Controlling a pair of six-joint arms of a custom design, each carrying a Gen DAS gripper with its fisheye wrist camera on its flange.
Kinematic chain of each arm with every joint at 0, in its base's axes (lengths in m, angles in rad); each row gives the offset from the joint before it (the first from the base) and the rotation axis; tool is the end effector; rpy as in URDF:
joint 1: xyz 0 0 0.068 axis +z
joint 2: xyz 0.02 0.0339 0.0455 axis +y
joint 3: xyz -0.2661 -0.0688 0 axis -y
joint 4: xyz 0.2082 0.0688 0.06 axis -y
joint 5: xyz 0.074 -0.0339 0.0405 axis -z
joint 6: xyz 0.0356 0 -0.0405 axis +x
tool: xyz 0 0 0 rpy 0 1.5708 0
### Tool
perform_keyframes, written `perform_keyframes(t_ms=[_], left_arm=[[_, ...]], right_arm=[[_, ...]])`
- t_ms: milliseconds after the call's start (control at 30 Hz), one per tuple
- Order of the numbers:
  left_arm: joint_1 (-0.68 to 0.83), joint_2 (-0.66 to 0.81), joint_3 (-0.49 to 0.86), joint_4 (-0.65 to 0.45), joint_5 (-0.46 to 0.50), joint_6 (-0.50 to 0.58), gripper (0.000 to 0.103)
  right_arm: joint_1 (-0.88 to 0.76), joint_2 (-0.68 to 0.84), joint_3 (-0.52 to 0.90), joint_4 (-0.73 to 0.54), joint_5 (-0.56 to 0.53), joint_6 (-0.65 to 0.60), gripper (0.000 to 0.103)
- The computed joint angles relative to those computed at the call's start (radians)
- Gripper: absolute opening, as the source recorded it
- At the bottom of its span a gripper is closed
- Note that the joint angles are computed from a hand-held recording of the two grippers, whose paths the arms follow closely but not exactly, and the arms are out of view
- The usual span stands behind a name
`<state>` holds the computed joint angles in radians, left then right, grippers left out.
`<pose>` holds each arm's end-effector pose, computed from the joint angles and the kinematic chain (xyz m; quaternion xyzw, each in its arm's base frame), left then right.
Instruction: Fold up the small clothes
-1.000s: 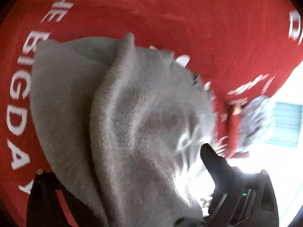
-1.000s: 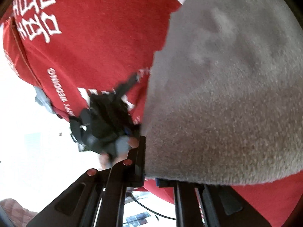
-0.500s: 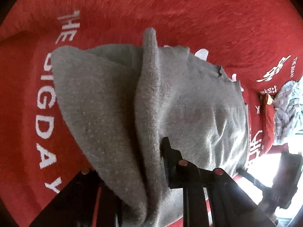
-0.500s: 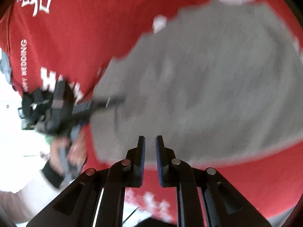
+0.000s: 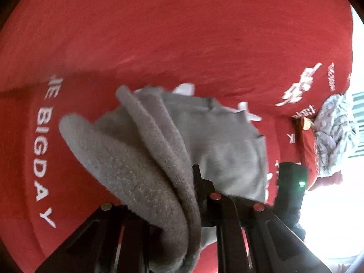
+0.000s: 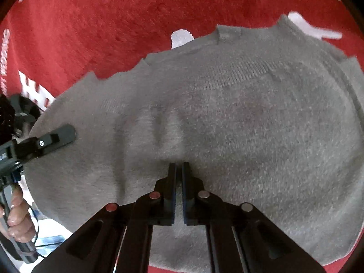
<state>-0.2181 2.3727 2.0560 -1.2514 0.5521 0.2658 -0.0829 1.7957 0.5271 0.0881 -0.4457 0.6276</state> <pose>0.4139 -0.1108 0.1864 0.2309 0.9340 -0.2724 0.0078 0.2394 -0.0045 0.0938 0.2926 0.9119 0.2597 0.1238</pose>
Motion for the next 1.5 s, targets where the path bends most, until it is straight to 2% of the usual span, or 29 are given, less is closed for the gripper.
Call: perform_keyframes(t_ms=[133, 233, 300, 367, 433, 500, 600, 700, 733, 767, 800, 833, 900, 1000, 1100, 1200, 1233, 1267, 1300, 1333, 1400, 1433, 1467, 1500], left_arm=[[-0.127, -0.089, -0.027, 0.044, -0.013, -0.077, 0.016], [-0.242, -0.095, -0.008, 0.059, -0.021, -0.145, 0.016], [-0.345, -0.082, -0.017, 0.113, -0.054, -0.191, 0.016], [-0.426, -0.059, -0.026, 0.159, -0.100, -0.211, 0.016], [-0.495, -0.010, -0.009, 0.175, -0.141, -0.236, 0.016], [-0.546, 0.027, 0.006, 0.172, -0.211, -0.254, 0.016], [-0.583, 0.021, -0.018, 0.186, -0.295, -0.252, 0.017], [-0.607, -0.019, -0.059, 0.218, -0.359, -0.216, 0.018], [-0.611, -0.032, -0.064, 0.220, -0.374, -0.202, 0.034], [-0.607, -0.050, -0.073, 0.228, -0.351, -0.183, 0.047], [-0.596, -0.073, -0.090, 0.242, -0.328, -0.179, 0.069], [-0.591, -0.103, -0.118, 0.268, -0.311, -0.183, 0.074], [-0.586, -0.139, -0.123, 0.280, -0.284, -0.182, 0.074], [-0.555, -0.168, -0.109, 0.266, -0.267, -0.210, 0.074], [-0.484, -0.206, -0.153, 0.276, -0.276, -0.216, 0.074], [-0.400, -0.210, -0.201, 0.268, -0.324, -0.186, 0.074], [-0.371, -0.205, -0.217, 0.264, -0.350, -0.186, 0.074], [-0.347, -0.204, -0.240, 0.270, -0.367, -0.190, 0.074], [-0.326, -0.203, -0.260, 0.276, -0.372, -0.189, 0.074], [-0.301, -0.207, -0.293, 0.292, -0.381, -0.191, 0.074], [-0.276, -0.222, -0.361, 0.330, -0.399, -0.198, 0.074], [-0.262, -0.224, -0.383, 0.337, -0.401, -0.202, 0.074], [-0.257, -0.230, -0.405, 0.345, -0.398, -0.209, 0.074], [-0.249, -0.230, -0.417, 0.353, -0.392, -0.220, 0.074]], right_arm=[[-0.164, -0.089, -0.064, -0.004, -0.157, -0.033, 0.004], [-0.322, -0.181, -0.096, -0.088, -0.234, -0.120, 0.005], [-0.469, -0.205, -0.091, -0.176, -0.294, -0.211, 0.007], [-0.620, -0.175, -0.078, -0.258, -0.337, -0.333, 0.007], [-0.695, -0.123, -0.062, -0.290, -0.339, -0.390, 0.008], [-0.767, -0.039, -0.055, -0.294, -0.386, -0.448, 0.010], [-0.813, 0.086, -0.044, -0.279, -0.444, -0.493, 0.010], [-0.813, 0.147, -0.041, -0.227, -0.486, -0.467, 0.010], [-0.810, 0.166, -0.043, -0.197, -0.505, -0.446, 0.010], [-0.815, 0.181, -0.041, -0.191, -0.513, -0.448, 0.011], [-0.809, 0.192, -0.042, -0.167, -0.520, -0.431, 0.011], [-0.826, 0.207, -0.027, -0.191, -0.529, -0.455, 0.011], [-0.905, 0.240, 0.023, -0.335, -0.523, -0.598, 0.011], [-0.905, 0.285, 0.058, -0.324, -0.556, -0.569, 0.011], [-0.991, 0.344, 0.073, -0.354, -0.600, -0.625, 0.012], [-1.082, 0.428, 0.085, -0.337, -0.692, -0.603, 0.021], [-1.123, 0.445, 0.098, -0.390, -0.710, -0.645, 0.030], [-1.132, 0.469, 0.102, -0.372, -0.734, -0.630, 0.037], [-1.138, 0.495, 0.110, -0.359, -0.759, -0.617, 0.038], [-1.163, 0.521, 0.129, -0.424, -0.785, -0.665, 0.040], [-1.174, 0.563, 0.133, -0.414, -0.838, -0.662, 0.051], [-1.187, 0.583, 0.135, -0.418, -0.875, -0.664, 0.060], [-1.195, 0.604, 0.150, -0.449, -0.901, -0.686, 0.064], [-1.251, 0.622, 0.177, -0.647, -0.887, -0.868, 0.066]])
